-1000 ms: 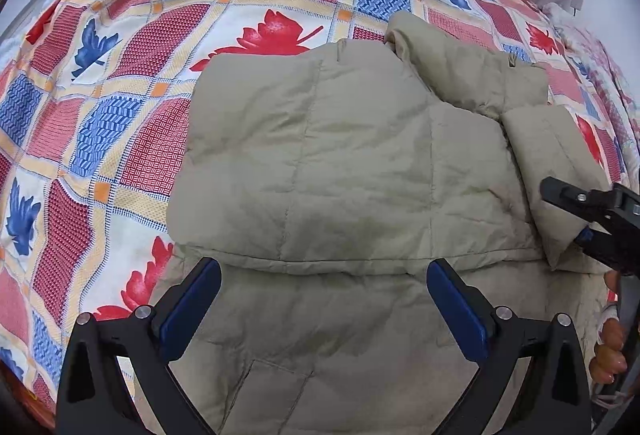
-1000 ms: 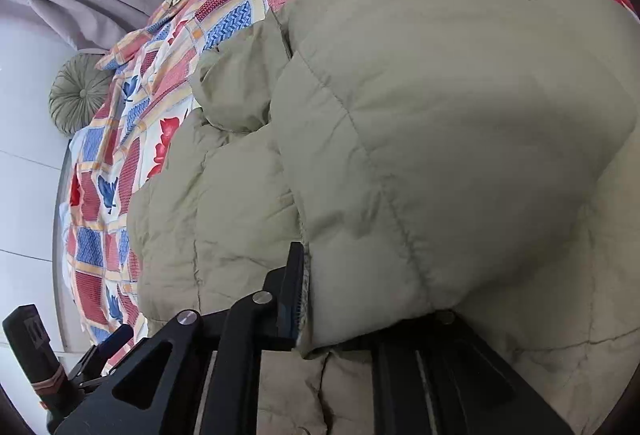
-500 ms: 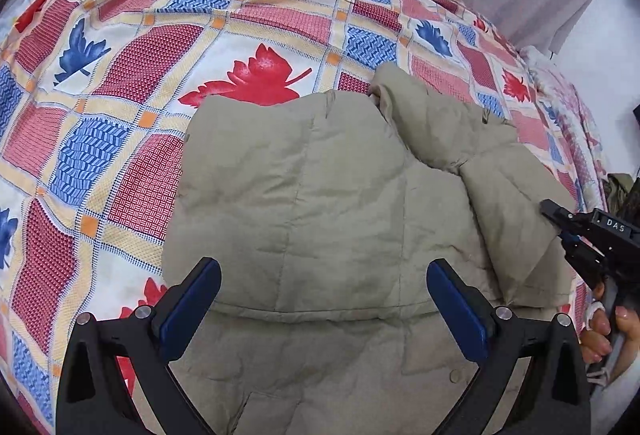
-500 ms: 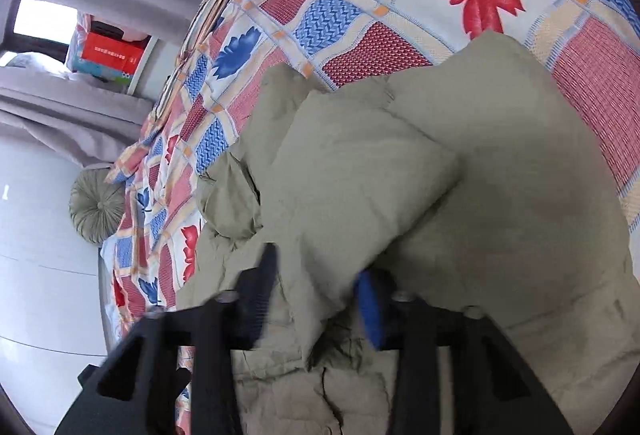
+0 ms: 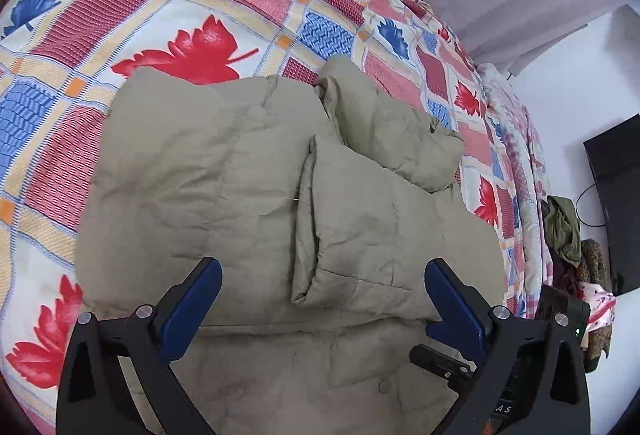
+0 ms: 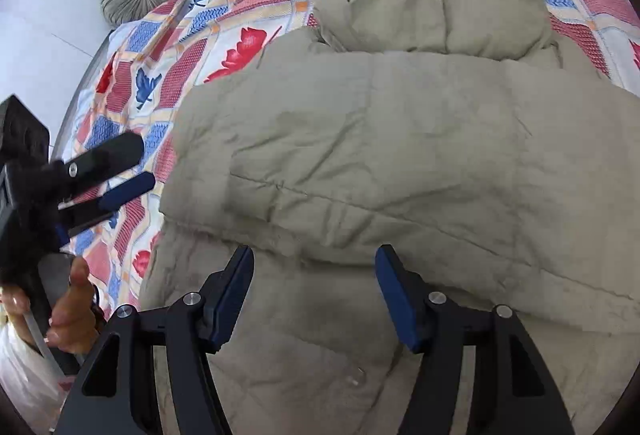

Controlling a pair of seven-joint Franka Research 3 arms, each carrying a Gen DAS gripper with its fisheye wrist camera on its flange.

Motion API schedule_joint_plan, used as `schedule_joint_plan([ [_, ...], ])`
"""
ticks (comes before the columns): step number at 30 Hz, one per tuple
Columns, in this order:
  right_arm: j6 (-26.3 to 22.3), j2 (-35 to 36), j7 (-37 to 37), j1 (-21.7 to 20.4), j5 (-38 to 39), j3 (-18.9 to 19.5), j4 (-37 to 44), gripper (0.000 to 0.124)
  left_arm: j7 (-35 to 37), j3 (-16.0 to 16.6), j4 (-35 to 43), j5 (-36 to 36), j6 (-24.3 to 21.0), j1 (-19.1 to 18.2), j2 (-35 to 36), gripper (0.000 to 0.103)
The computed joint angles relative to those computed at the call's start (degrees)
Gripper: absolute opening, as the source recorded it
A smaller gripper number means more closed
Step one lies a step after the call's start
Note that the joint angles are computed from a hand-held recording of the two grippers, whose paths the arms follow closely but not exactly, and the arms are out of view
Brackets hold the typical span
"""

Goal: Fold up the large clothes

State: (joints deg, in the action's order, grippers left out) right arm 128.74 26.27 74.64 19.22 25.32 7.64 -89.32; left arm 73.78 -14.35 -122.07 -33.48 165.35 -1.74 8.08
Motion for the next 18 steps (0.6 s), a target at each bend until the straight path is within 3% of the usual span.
schedule_joint_plan([
  [1,0.6,-1.4,-0.1,-0.5,-0.2,-0.5,-2.1,0.067,-0.3,0.1,1.0,0.6,-0.2,-0.2,1.3,0.099],
  [2,1.2,-3.0,0.2,-0.9,-0.9,-1.4,-4.5,0.067,-1.2,0.3,2.7,2.2,-0.9,-0.4,3.1,0.087],
  [3,2.1,-4.4,0.4,-1.3,-1.8,-2.2,-6.7,0.065,-2.1,0.4,4.5,3.8,-2.4,-0.4,4.9,0.083],
  [4,3.0,-5.9,0.7,-1.6,-3.1,-3.0,-8.9,0.054,-3.1,0.3,6.3,5.3,-3.8,-0.4,6.7,0.071],
  [5,3.6,-7.0,1.9,-1.6,-5.7,-4.3,-10.6,0.046,-3.1,-0.3,8.2,5.8,-4.6,0.1,8.6,0.047],
  [6,3.8,-7.7,2.9,-2.0,-7.8,-5.2,-11.6,0.033,-2.3,-1.3,9.7,5.7,-5.2,0.8,10.1,0.033],
  [7,4.4,-8.2,4.2,-2.2,-10.0,-6.1,-12.6,0.029,-2.8,-1.6,11.5,6.7,-6.5,0.9,11.5,0.016],
  [10,6.7,-8.6,8.7,-3.4,-15.2,-8.2,-13.9,0.021,-8.5,0.2,12.5,13.7,-6.3,-1.6,11.5,0.011],
  [14,14.1,-7.6,17.7,-2.3,-28.3,-12.0,-13.9,0.017,-13.7,0.9,9.1,18.9,-6.4,-2.4,8.7,0.011],
  [18,12.8,-3.8,18.5,-5.7,-24.5,-10.4,-9.9,0.009,-18.2,2.5,9.4,25.2,-8.4,-3.8,10.1,0.011],
])
